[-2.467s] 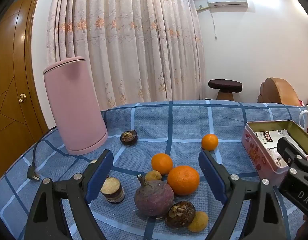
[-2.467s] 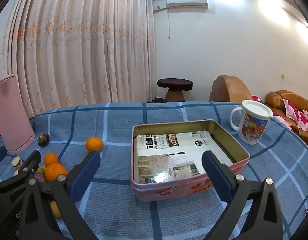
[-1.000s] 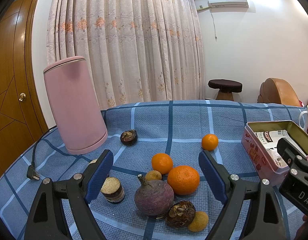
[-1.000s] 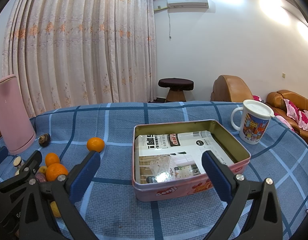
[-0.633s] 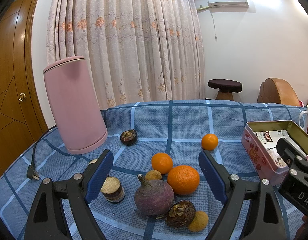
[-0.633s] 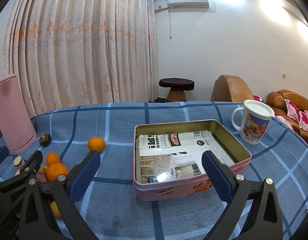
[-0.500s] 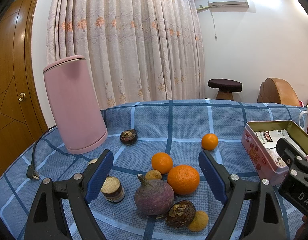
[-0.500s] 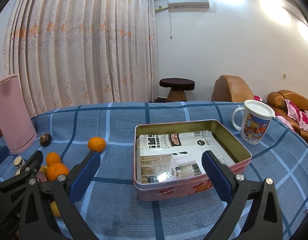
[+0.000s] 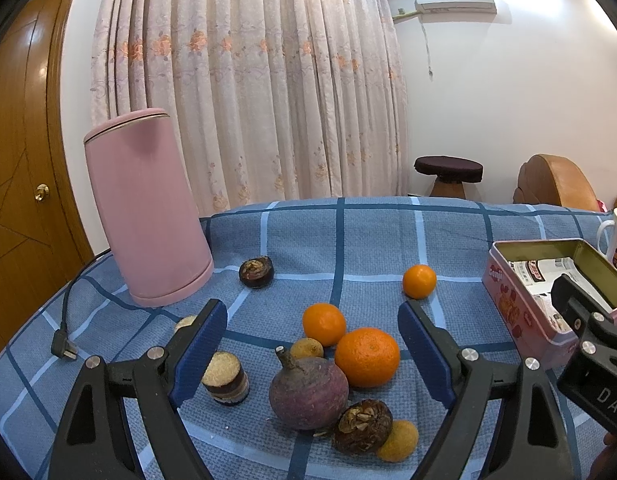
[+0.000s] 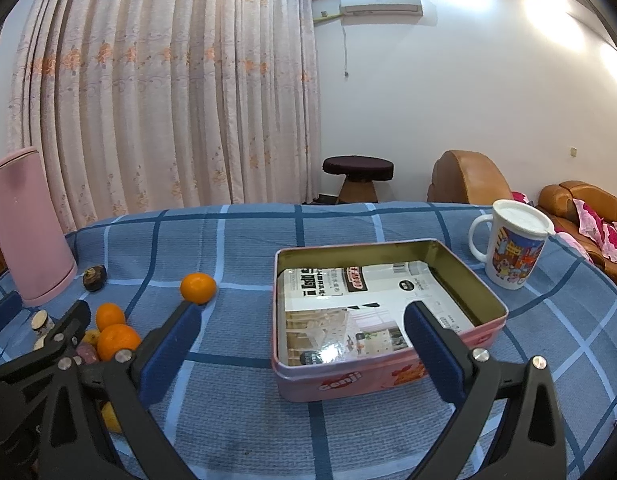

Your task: Organize fruits

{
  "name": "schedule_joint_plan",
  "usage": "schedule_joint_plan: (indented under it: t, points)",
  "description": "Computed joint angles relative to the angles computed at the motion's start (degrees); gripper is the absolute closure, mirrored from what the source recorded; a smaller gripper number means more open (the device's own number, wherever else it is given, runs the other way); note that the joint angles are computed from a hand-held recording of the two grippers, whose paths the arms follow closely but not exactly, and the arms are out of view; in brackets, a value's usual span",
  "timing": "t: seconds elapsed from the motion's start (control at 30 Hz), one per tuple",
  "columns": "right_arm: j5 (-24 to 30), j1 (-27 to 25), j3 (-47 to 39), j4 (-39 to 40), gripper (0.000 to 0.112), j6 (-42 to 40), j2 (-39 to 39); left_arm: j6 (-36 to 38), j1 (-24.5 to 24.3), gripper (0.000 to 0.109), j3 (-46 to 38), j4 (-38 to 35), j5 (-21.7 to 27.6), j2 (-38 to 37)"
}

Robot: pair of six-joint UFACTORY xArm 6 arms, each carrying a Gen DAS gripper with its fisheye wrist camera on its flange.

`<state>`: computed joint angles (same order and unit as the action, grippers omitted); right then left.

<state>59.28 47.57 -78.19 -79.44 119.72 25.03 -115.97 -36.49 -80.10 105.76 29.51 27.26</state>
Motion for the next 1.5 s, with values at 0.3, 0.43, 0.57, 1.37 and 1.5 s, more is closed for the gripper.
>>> schedule_joint_plan:
  t: [0.3,0.43,0.57,1.37,1.5]
  points:
    - [-11.9,-2.5,0.6,-3.2,0.039,-1.0,-0.4,-6.8,5.2,0.02,4.7,3.8,1.9,-4.5]
    - [-27.7,-6.5,-0.9,-2.0,0.047,-4.7,1.7,-7.7,7.7,0.02,5.6,3.1,0.0,-5.4]
    - [-39.2,-8.1,-4.7,5.2,0.056,-16.2,6.1,-6.3,9.3,0.02,5.9,2.6,-1.2,-5.6]
    - [-44.4,-7.0,-14.3,18.8,0.073,-39.4,14.6,-13.7,12.2,0.02,2.2,11.4,-15.4,-3.7]
    - [-48.5,-9.8,-9.1,0.0,0.073,-15.4,8.7,-17.7,13.0,0.02,-3.0,16.5,-24.7,-0.2]
